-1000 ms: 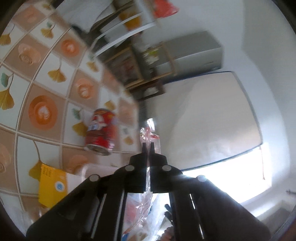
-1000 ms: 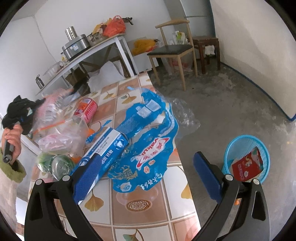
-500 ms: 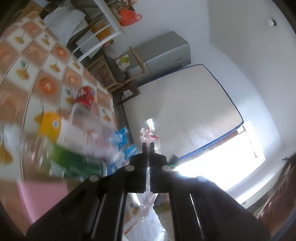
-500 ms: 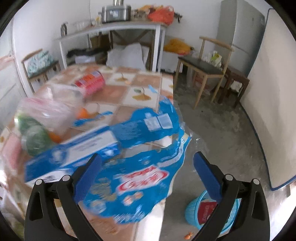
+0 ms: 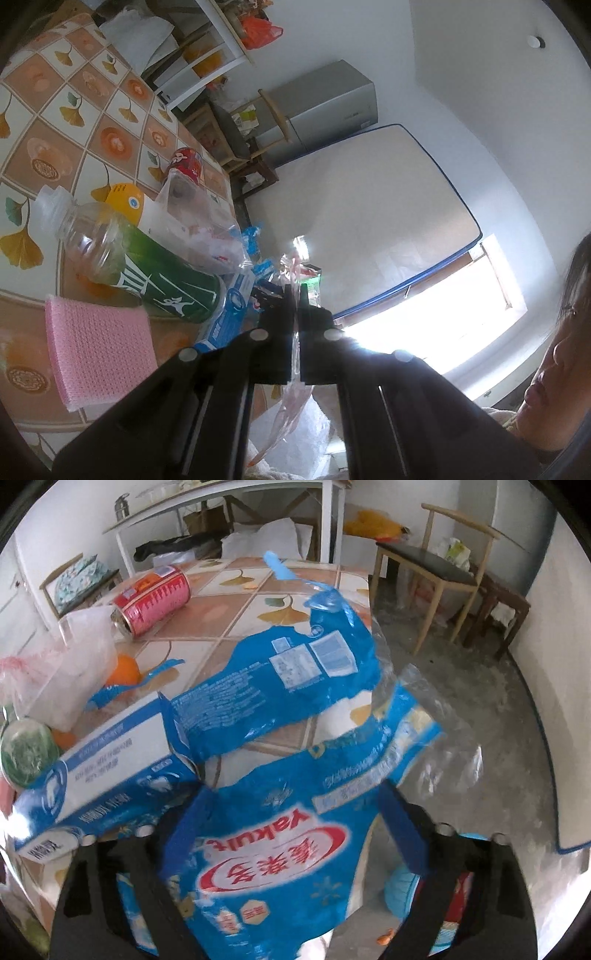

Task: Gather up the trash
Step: 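Grasp the blue Yakult wrapper with the right tool while the left tool holds the plastic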

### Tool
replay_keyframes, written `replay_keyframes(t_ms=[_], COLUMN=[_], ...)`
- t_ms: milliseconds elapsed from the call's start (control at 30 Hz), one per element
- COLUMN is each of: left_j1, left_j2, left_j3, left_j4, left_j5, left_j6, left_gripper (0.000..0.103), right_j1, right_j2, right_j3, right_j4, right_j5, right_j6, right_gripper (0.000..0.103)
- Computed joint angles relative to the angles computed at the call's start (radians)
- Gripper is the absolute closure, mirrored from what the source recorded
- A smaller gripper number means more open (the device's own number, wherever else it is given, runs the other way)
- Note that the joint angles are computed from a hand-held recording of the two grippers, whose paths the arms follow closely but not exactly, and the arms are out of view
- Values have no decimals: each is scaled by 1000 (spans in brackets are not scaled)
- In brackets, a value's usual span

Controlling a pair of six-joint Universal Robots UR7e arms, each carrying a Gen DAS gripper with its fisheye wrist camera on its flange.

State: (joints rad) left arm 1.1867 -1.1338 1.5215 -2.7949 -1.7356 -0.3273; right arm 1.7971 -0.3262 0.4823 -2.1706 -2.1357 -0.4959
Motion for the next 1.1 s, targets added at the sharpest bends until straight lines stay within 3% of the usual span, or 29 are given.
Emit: replay_keyframes(t_ms=[67,400,467,667,800,967,1100], left_j1=[1,4,3,-6,-8,-8,-12], left_j2=[0,-6,-8,-16,-23,-28,-34], left_j3=[2,20,27,49,60,71,83], left_j4=[0,-16,-20,-37,-47,-66,-89], left_j5=[-5,-8,-5,20,22,23,28], left_j6=[-4,-16,-20,-20,-21,-28,-36], left_gripper=[102,102,102,102,102,102,102], right_j1=[1,25,29,59,97,133,146], right_j2=[4,19,17,-1,-10,22,27], right_j3=[-11,-17,-12,62,134,120,95], right_j4=[14,26,23,-117,-349,-588,-660], right_j5=[12,-16,-23,-99,-188,-245,-234], right_j6=[15,19,27,-19,-160,-344,-380], right_gripper=[38,74,96,99,99,99,99])
